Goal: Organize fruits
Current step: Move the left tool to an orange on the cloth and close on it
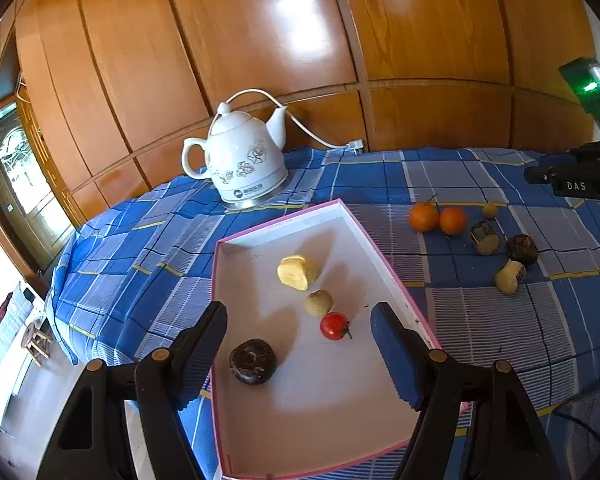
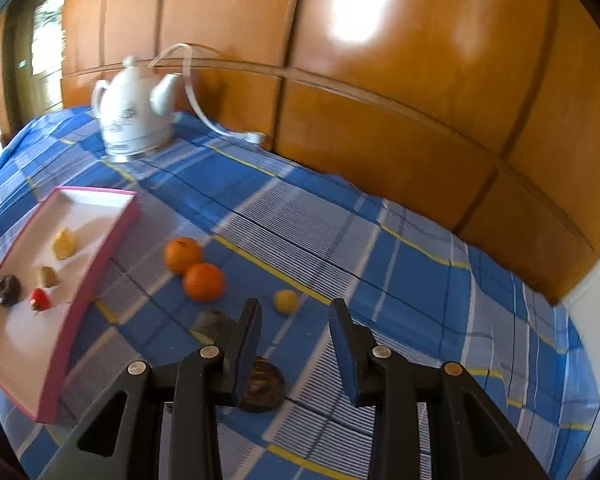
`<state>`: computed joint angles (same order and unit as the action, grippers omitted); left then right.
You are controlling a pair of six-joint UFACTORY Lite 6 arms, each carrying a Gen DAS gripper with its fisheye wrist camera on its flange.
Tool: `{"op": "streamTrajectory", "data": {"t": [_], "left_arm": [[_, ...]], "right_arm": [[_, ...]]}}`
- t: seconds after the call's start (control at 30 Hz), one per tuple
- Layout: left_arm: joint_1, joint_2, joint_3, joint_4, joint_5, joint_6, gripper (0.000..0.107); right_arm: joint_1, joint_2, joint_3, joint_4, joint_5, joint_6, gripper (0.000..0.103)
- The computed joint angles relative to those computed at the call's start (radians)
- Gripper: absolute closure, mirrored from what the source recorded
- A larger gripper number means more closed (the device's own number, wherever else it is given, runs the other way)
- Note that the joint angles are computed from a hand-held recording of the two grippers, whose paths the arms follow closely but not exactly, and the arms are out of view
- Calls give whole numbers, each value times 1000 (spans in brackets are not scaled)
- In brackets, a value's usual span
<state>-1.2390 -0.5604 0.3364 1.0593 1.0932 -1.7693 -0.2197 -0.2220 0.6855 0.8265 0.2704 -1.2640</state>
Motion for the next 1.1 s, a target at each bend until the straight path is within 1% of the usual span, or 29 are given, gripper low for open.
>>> {"op": "streamTrajectory", "data": {"t": [0.1, 0.17, 0.27, 0.33, 0.47, 0.57, 0.6, 0.67, 0.77, 0.87, 0.97, 1.03, 1.1], "left_arm": [[35, 49, 26, 20, -46, 12, 32], [81, 77, 49, 36, -104, 33, 32], [182, 119, 96, 55, -229, 68, 32], [261, 173, 146, 74, -323, 95, 32], [352, 277, 240, 116, -433, 121, 33], [429, 371, 324, 119, -538, 165, 37], [460, 422, 367, 113, -582, 190, 39], [498, 511, 440, 99, -634, 228, 39], [559, 635, 547, 20, -720, 315, 40], [622, 769, 671, -168, -798, 491, 41], [663, 893, 797, -360, -834, 654, 41], [684, 987, 895, -458, -839, 731, 40], [707, 1073, 986, -635, -833, 889, 40]], "right_arm": [[-70, 90, 44, 77, 27, -66, 68], [-94, 141, 78, 25, 40, 7, 68], [-122, 201, 124, -37, 68, 104, 68], [-124, 213, 138, -66, 72, 143, 68], [-137, 230, 158, -79, 97, 169, 68], [-132, 233, 160, -80, 100, 174, 68], [-132, 230, 159, -78, 103, 171, 68], [-126, 223, 154, -77, 99, 168, 68], [-116, 210, 145, -82, 86, 167, 68], [-112, 217, 151, -93, 83, 176, 68], [-111, 228, 162, -92, 90, 180, 68], [-111, 229, 163, -86, 91, 176, 68], [-107, 228, 162, -80, 93, 169, 68]]}}
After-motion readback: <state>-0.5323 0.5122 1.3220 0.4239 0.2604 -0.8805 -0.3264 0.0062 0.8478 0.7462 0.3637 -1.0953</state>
